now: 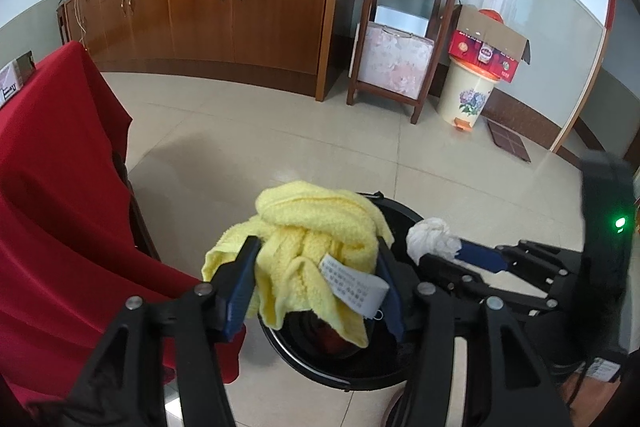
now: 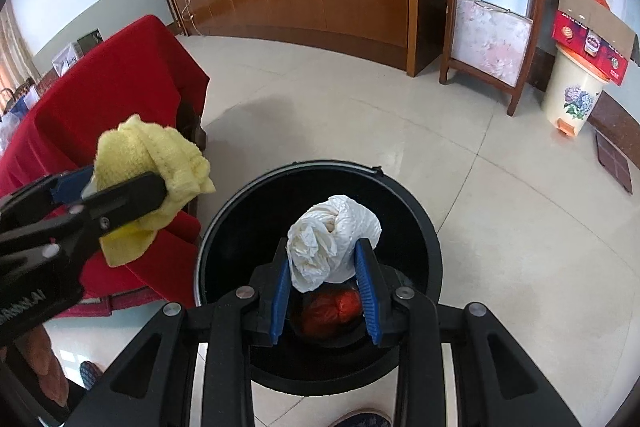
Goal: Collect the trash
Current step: 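Carry the yellow cloth and white tissue to the black bucket and release both, then move both tools back toward the table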
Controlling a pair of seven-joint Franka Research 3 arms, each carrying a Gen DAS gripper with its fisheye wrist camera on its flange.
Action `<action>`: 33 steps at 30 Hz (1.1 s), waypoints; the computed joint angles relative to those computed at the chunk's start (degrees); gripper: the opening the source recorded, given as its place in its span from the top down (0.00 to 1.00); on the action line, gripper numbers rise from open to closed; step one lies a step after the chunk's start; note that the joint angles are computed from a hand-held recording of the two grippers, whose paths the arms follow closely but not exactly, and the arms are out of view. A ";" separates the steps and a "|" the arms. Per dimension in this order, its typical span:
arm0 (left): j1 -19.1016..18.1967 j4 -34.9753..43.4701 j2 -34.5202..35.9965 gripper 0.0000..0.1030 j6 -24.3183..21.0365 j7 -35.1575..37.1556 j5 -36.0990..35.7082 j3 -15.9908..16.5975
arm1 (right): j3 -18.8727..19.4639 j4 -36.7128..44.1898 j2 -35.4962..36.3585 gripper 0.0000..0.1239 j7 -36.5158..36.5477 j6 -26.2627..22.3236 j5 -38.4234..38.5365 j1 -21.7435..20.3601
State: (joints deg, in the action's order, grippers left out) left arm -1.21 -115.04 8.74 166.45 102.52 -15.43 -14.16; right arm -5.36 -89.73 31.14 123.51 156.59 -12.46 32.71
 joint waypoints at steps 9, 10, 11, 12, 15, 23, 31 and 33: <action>-0.27 0.80 1.26 0.42 -2.30 -0.30 1.05 -0.03 | 0.63 -1.23 -0.46 0.73 -1.60 -0.45 0.49 -0.29; -0.58 1.21 1.71 0.37 -3.13 -1.20 2.14 0.35 | 0.69 -0.86 -0.18 0.72 -1.99 -1.09 0.47 -0.35; -1.56 1.62 2.08 0.26 -3.78 -4.00 5.25 1.58 | 0.52 0.33 0.57 0.68 -2.20 -3.01 0.26 -0.18; -2.48 1.44 2.09 0.19 -3.56 -7.18 8.54 2.85 | 0.20 1.43 1.27 0.63 -1.90 -4.89 -0.02 0.06; -2.04 0.15 1.20 0.10 -1.94 -10.92 10.78 3.21 | -1.99 1.28 1.56 0.36 2.17 -5.83 -3.21 1.71; -1.40 -3.73 -3.78 0.02 1.87 -16.70 18.88 5.17 | -3.00 1.71 0.30 0.17 8.38 -6.15 -8.55 3.05; -0.05 -7.08 -9.25 0.02 3.85 -19.48 22.08 7.19 | -2.54 5.35 0.04 0.17 11.87 -5.85 -13.35 4.82; 0.43 -8.29 -10.93 0.02 4.47 -19.21 21.92 7.95 | -2.31 7.20 0.57 0.17 12.13 -5.88 -14.13 5.33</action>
State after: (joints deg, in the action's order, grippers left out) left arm -0.79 -123.32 -2.20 170.92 83.32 6.49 -6.21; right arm -7.67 -82.53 31.71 135.64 150.71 -26.59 38.03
